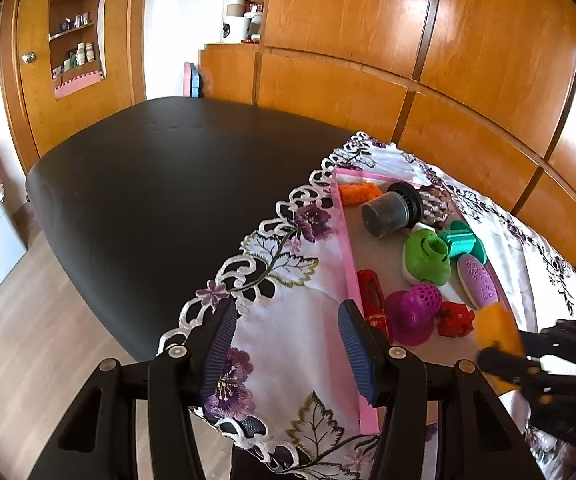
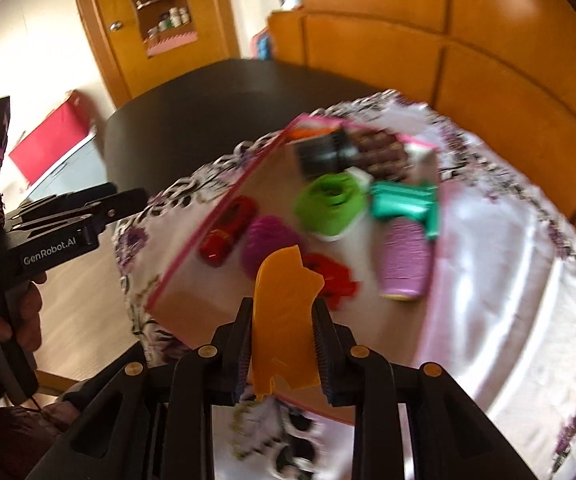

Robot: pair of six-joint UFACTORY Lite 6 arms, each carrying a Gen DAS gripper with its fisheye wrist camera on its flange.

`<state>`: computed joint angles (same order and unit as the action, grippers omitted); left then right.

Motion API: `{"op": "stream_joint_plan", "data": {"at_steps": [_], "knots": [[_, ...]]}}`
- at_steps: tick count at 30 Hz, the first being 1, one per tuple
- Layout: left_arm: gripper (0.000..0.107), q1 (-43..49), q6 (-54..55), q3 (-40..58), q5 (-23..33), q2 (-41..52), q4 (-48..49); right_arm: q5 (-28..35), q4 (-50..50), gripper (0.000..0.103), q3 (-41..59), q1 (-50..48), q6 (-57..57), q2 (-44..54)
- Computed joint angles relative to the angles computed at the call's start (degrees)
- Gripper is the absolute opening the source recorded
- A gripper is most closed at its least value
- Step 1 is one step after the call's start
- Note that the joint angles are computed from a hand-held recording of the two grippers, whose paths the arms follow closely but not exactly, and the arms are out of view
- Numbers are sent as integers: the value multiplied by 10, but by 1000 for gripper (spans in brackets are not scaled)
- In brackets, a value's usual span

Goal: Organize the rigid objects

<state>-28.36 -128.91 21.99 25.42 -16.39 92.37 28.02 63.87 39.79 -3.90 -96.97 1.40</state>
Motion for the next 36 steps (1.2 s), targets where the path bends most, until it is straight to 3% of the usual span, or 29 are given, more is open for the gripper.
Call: {"op": "stream_joint_plan", "data": {"at_steps": [4,7,13,20,26,36], "knots": [[54,-1,-16,-1,-6,9,13,-63,28,27,15,55,-2,70],[54,-7,-27,-1,-5,14,24,-107,116,28,15,66,-88,105],[54,-21,-44,8,-7,33,39,-126,238,27,7,53,-209,100],[56,-51,-32,22,6,48,21,-89,192,40,18,34,-164,107],[59,-66,-18,30,21,53,-3,-78,139,40,14,13,-101,95],[70,-114,13,51,70,61,-56,-61,202,42,-44,-18,-168,22]]}}
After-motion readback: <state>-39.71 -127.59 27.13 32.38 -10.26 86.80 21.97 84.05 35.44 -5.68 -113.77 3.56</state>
